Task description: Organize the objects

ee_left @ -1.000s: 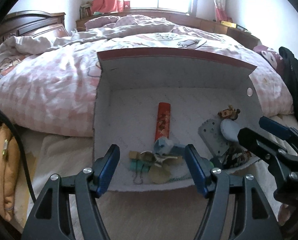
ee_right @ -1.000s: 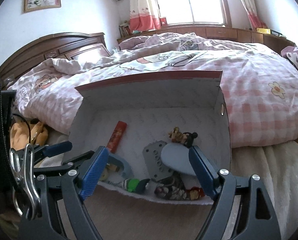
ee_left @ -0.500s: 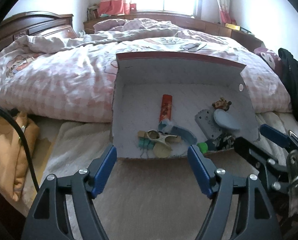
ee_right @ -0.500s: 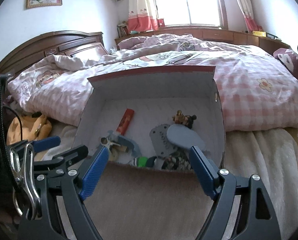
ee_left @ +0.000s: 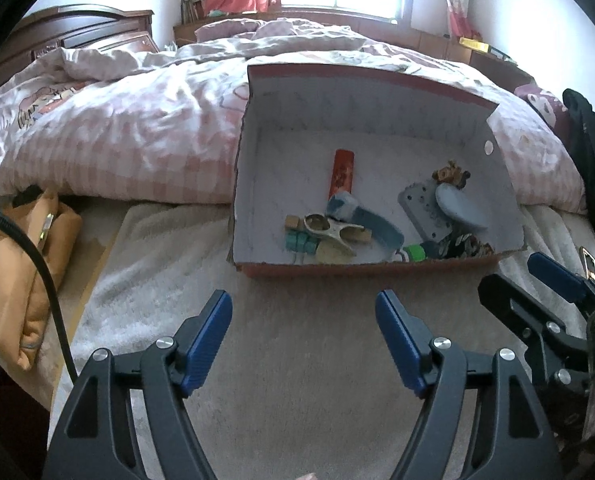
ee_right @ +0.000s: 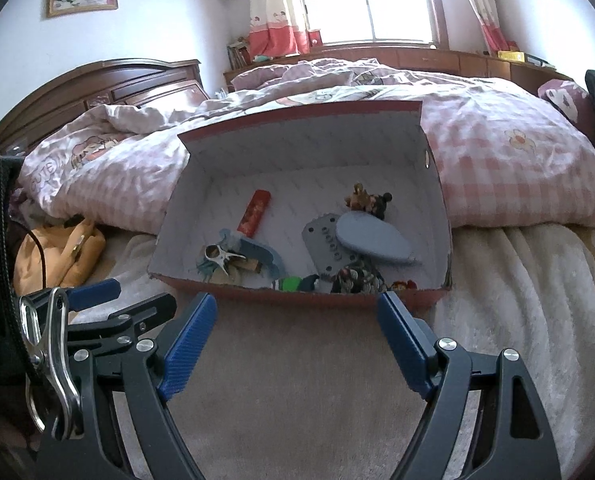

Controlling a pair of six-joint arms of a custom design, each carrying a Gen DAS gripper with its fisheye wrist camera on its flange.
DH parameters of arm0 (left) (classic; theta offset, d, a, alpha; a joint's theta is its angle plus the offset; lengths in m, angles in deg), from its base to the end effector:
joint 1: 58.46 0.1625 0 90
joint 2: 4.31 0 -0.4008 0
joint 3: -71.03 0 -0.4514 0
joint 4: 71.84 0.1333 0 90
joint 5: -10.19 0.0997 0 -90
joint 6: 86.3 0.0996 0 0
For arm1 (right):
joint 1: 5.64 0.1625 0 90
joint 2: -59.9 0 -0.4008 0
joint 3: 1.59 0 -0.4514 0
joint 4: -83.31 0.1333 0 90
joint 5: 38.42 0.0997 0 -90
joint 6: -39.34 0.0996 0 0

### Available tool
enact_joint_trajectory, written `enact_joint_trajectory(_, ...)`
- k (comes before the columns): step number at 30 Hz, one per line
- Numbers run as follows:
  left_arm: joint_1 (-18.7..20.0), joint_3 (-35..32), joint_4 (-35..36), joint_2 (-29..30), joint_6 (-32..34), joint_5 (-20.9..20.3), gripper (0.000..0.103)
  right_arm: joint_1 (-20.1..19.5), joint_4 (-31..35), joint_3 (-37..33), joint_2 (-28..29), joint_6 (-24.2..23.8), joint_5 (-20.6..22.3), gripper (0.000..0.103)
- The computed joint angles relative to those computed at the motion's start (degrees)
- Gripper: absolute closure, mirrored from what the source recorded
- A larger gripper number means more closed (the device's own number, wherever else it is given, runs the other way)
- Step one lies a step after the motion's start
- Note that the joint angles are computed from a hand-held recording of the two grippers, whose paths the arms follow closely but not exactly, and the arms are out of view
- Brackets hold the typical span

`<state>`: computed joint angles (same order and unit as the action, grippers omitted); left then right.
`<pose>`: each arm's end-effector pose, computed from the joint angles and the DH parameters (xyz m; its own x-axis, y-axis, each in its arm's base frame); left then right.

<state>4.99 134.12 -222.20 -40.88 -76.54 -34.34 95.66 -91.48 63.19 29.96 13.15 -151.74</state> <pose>-0.1961 -0.8494 0.1972 -0.7302 0.0849 -0.6780 0.5023 0.7393 -0.4484 0.2590 -0.8171 0.1221 -0.8057 -0.1733 0.5664 -0.5368 0.6179 -0.5745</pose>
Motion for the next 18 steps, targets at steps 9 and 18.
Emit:
enact_joint_trajectory(9, -0.02, -0.05, 0.06, 0.31, -0.03, 0.42, 0.028, -0.1, 0.53, 0.06, 0.02, 0.74, 0.02, 0.019)
enact_joint_trajectory(18, -0.18, -0.14, 0.89, 0.32, -0.43, 0.53, 0.028, -0.15, 0.33, 0.33, -0.2, 1.5, -0.07, 0.019)
